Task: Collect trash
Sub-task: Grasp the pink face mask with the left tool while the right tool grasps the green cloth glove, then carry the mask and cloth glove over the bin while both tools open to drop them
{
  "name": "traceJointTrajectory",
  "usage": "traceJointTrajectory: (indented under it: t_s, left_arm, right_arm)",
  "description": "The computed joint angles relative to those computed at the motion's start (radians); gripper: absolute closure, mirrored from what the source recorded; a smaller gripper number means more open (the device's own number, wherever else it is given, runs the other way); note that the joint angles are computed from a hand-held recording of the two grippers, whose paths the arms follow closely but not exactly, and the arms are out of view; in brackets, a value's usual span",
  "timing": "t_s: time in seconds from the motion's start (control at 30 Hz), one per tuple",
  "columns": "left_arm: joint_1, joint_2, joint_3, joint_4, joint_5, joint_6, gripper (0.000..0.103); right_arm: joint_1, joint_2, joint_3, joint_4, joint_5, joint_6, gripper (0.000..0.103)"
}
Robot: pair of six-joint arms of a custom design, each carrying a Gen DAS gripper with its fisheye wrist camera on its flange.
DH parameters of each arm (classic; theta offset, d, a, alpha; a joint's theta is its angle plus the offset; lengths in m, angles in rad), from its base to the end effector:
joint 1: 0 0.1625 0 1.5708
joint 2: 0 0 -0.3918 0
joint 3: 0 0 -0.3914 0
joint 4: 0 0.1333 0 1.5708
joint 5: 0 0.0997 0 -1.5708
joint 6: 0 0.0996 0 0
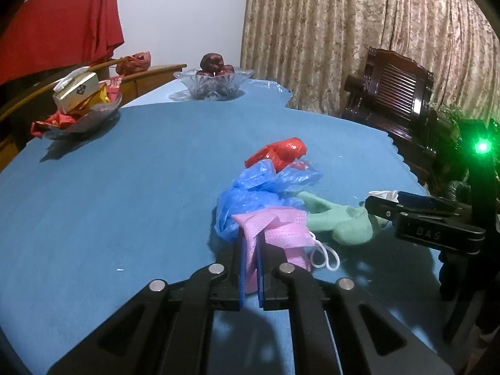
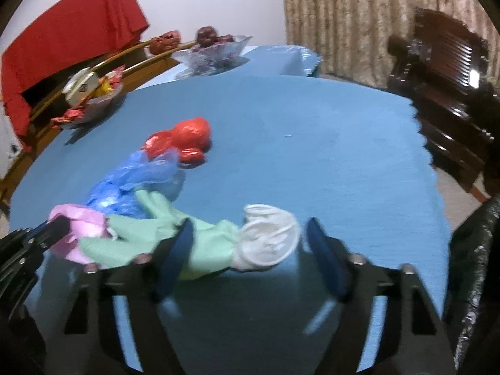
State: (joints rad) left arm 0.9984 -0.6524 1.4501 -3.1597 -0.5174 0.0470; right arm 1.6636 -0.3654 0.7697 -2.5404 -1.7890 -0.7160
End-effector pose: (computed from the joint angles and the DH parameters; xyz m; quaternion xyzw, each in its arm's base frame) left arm -0.1888 -0.6989 0.1565 0.0586 0.8188 -0.4422 0.3614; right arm 0.1911 -0.8480 0.1198 0.3477 -0.8896 0.2318 0.1845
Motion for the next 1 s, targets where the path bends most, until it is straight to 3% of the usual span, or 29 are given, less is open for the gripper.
traceJointTrajectory:
  t_s: [0.13, 0.2, 0.23, 0.7, 1.0]
  left_arm:
    - [-0.005, 0.000, 0.001, -0.001, 0.004, 0.001, 0.097]
    - [-0.010, 0.001, 0.001, -0.010, 0.009, 0.012, 0.097]
    - [-0.013, 0.002, 0.002, -0.014, 0.012, 0.018, 0.097]
    - [-0.079, 0.003, -0.018, -0.076, 0.022, 0.101, 0.097]
    - [-0.125, 0.043, -0.091, -0.082, -0.003, 0.164, 0.097]
  right_arm:
    - [0.003, -0.028, 0.044, -0.016, 0.014, -0.023, 0.064]
    - [0.001, -0.043, 0.061, -0.034, 0.015, -0.024, 0.089]
    - [-0.002, -0.053, 0.062, -0.015, 0.026, -0.015, 0.091]
    - [0.009, -0.221, 0.231, -0.110, 0.092, -0.060, 0.096]
    - [0.013, -0.322, 0.308, -0.169, 0.103, -0.079, 0.096]
